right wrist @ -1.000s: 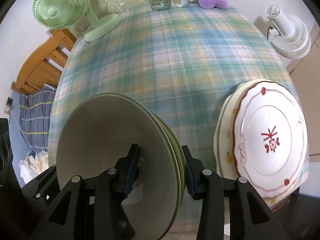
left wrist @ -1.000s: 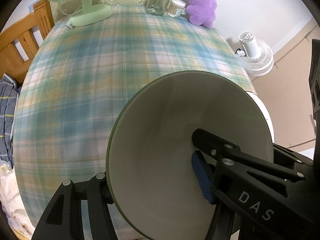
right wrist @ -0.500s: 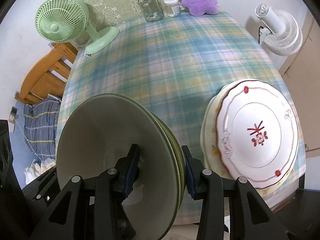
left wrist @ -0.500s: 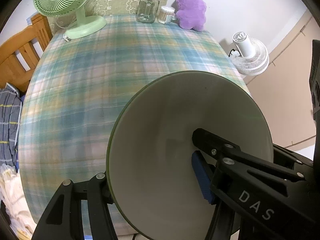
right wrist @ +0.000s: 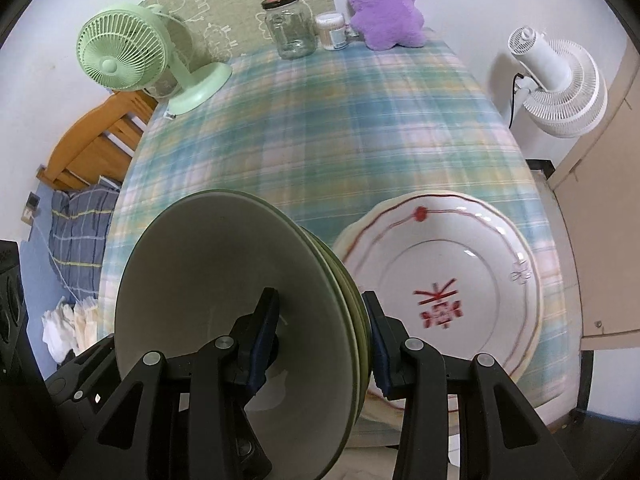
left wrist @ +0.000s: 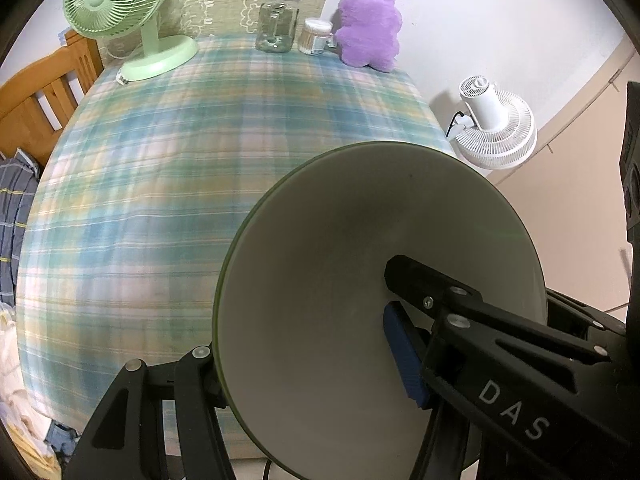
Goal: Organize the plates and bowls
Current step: 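Lift and carry the bowl stack with both grippers over the plates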
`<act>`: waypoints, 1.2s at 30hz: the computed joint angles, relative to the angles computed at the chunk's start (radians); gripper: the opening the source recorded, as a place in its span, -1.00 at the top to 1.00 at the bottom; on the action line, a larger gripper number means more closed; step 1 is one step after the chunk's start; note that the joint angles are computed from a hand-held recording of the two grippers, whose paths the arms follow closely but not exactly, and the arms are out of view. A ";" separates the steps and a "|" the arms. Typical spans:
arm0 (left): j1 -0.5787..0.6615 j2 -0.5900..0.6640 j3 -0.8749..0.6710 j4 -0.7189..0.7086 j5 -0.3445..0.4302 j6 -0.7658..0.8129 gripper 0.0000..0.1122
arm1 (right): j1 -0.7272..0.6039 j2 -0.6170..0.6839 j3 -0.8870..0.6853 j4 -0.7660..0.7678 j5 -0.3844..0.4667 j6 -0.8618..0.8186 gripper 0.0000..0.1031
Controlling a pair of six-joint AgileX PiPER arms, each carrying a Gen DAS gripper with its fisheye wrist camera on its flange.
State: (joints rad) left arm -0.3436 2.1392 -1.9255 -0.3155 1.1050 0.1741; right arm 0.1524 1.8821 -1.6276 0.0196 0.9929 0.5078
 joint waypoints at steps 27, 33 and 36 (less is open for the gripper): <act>-0.230 0.180 -0.208 0.119 0.028 -0.346 -0.13 | -0.333 0.009 0.103 0.206 0.005 -0.476 0.14; -0.250 0.207 -0.245 0.147 0.024 -0.384 -0.13 | -0.351 0.028 0.096 0.212 0.010 -0.508 0.13; -0.254 0.215 -0.255 0.154 0.016 -0.392 -0.13 | -0.358 0.039 0.084 0.214 0.005 -0.526 0.13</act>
State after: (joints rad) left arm -0.5974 2.3543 -2.1807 -0.1619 1.1214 -0.2179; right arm -0.2055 1.9213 -1.5435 0.2332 0.9983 -0.0178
